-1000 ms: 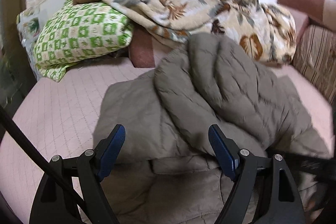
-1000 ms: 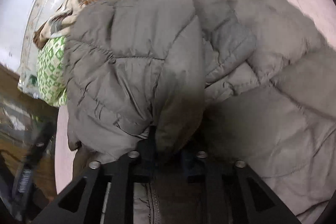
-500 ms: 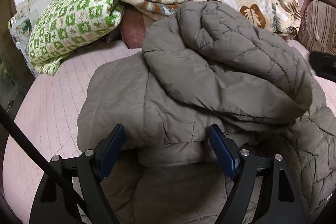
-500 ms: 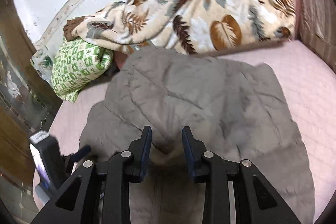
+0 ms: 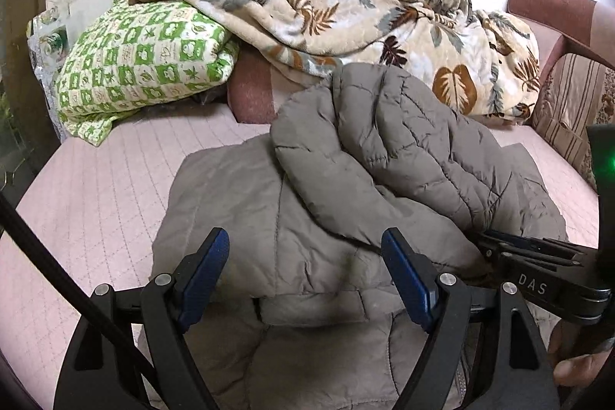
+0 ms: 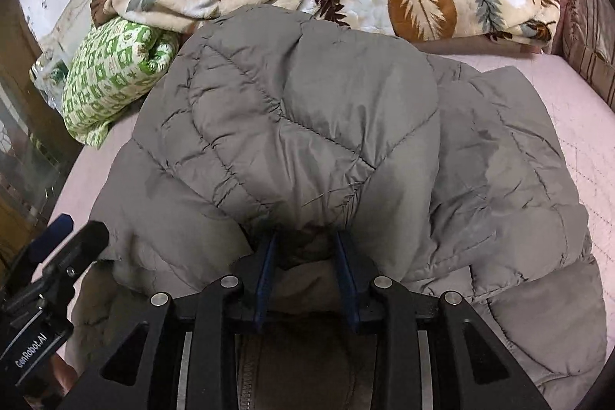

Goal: Fold large clothes

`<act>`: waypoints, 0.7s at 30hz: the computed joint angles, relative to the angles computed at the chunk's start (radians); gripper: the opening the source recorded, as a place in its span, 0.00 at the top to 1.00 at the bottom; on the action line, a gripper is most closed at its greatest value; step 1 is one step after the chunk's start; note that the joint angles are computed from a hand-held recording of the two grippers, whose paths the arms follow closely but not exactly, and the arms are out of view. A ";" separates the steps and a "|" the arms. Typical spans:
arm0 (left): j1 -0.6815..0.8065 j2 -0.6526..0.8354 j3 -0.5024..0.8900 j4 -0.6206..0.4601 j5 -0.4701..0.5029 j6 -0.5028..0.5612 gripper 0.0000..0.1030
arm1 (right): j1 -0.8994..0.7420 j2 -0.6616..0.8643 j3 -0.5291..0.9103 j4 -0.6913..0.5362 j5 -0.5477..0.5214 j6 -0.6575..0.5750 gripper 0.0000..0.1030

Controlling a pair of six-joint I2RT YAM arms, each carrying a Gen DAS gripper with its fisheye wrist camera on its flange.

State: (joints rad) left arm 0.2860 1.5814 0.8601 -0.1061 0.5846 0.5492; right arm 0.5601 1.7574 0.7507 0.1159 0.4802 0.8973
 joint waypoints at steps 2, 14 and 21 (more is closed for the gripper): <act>0.003 -0.005 -0.002 0.005 0.004 -0.003 0.22 | 0.005 -0.010 0.012 -0.032 0.002 -0.007 0.67; 0.041 -0.043 -0.026 0.064 0.054 -0.032 0.22 | 0.064 -0.170 0.110 -0.182 0.140 -0.110 0.62; 0.072 -0.052 -0.023 0.094 0.095 -0.067 0.22 | -0.050 -0.011 0.302 -0.157 -0.001 -0.247 0.60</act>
State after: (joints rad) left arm 0.3581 1.5297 0.8373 -0.0123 0.6792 0.4825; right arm 0.5096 1.7460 1.0530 -0.0407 0.4789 0.6502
